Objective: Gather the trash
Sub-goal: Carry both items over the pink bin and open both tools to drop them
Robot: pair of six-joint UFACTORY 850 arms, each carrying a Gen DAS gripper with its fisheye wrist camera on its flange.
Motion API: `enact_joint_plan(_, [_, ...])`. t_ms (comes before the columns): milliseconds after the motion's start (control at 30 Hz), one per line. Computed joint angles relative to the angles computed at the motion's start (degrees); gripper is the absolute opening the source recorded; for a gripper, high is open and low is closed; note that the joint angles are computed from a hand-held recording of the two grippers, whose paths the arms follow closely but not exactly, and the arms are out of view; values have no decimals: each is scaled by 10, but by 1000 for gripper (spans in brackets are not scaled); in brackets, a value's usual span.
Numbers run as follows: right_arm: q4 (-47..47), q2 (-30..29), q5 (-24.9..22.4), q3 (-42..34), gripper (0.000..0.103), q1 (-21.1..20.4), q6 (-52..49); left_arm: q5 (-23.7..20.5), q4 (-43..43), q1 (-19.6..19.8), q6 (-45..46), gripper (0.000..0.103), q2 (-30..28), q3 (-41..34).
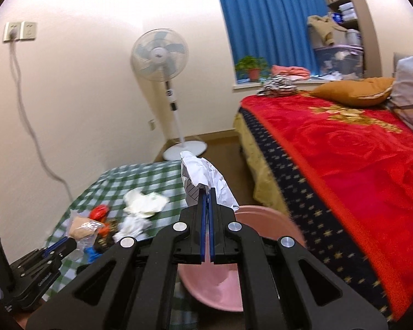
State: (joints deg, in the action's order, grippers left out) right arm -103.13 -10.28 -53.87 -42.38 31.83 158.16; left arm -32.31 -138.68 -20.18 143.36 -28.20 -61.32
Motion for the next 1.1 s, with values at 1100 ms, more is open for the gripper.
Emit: enact_joint_plan(1100, [-3, -57, 54, -18, 7, -79, 55, 45, 154, -99, -126, 20, -136, -164])
